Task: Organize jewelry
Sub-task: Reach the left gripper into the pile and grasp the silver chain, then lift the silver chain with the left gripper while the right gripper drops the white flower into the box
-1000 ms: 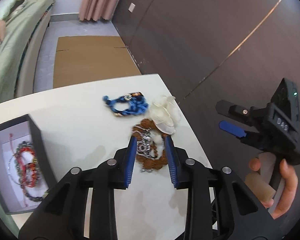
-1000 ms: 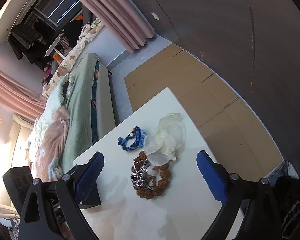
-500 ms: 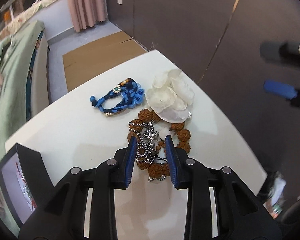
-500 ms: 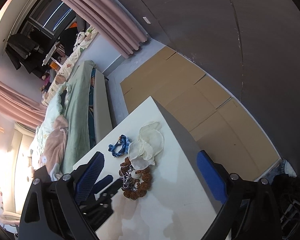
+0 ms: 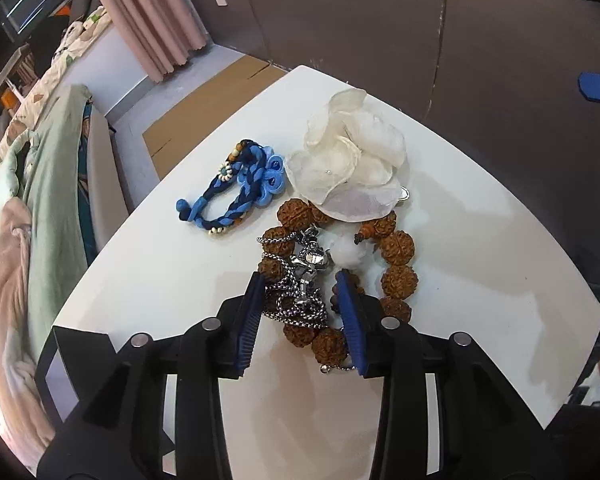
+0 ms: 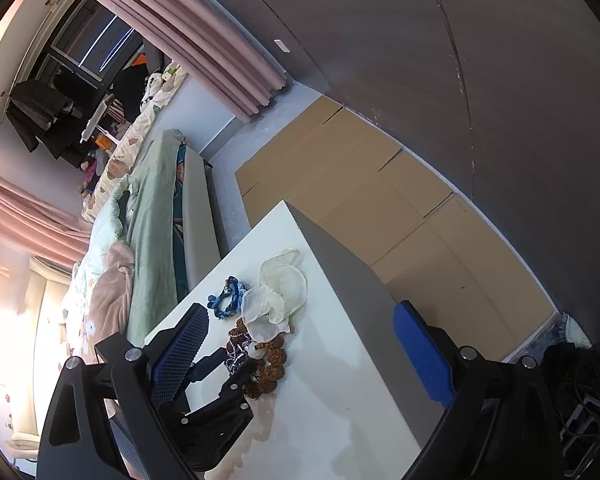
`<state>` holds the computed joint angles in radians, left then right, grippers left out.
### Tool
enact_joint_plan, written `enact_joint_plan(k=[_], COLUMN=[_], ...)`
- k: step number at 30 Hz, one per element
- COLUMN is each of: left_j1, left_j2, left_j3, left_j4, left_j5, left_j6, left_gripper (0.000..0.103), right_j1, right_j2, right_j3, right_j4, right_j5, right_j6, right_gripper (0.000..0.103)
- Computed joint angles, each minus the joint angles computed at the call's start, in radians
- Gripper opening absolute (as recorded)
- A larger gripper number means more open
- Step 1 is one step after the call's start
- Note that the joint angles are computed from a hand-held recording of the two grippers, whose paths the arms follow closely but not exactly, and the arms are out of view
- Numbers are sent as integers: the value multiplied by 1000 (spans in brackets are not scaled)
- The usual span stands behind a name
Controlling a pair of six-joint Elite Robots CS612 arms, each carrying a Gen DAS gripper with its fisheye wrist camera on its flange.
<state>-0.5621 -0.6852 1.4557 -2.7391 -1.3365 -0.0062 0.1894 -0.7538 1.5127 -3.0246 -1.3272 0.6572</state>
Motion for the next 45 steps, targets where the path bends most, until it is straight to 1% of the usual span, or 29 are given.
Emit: enact_joint_plan(k=[3, 6, 7, 8, 10, 14, 15, 19, 23, 25, 27, 28, 30, 36, 40, 42, 45], left_j1=[-1, -3, -1, 1, 13, 26, 30, 46, 59, 69, 84, 87, 93, 107, 115, 118, 123], left_j2=[-1, -2, -3, -2, 4, -9, -12, -30, -36, -42, -51, -55, -74, -121, -150, -160, -177], left_j3=[-9, -4, -3, -5, -19, -4, 0, 21, 29, 37, 43, 44, 61, 88, 105, 112, 119], left_j4=[23, 14, 11, 11, 20, 0, -10, -60, -92, -117, -150, -162, -202, -283, -317, -329, -339], left_j5=[-3, -3, -12, -5, -24, -79, -93, -142, -158, -172, -202, -204, -199, -165, -135, -125, -105], left_j6=[11, 37, 38, 31, 25, 12, 4, -29, -45, -67, -95, -99, -111, -133, -133, -133, -132], left_gripper=[38, 37, 32, 26, 24, 19, 13, 13, 12, 12, 12, 12, 12, 12, 12, 12, 12], right_j1=[0, 3, 3, 3, 4, 7, 7, 10, 15, 18, 21, 23, 26, 38, 48, 52, 59], right_j2=[1, 3, 3, 3, 4, 6, 7, 10, 15, 17, 19, 21, 27, 61, 88, 104, 126], right_j3=[-3, -7, -8, -8, -12, -16, -19, -25, -35, -39, -44, -48, -57, -113, -156, -178, -210], right_j4=[4, 7, 8, 9, 13, 15, 18, 23, 34, 38, 44, 50, 67, 153, 200, 215, 229], right_j5=[2, 4, 4, 5, 4, -1, -2, -3, -3, -3, -5, -7, -8, 11, 10, 8, -12], right_j6=[-5, -9, -10, -12, -14, -19, -21, -25, -36, -41, -49, -54, -62, -93, -106, -107, -107], right_gripper=[91, 91, 91, 91, 91, 91, 91, 91, 91, 91, 91, 91, 85, 75, 72, 69, 67])
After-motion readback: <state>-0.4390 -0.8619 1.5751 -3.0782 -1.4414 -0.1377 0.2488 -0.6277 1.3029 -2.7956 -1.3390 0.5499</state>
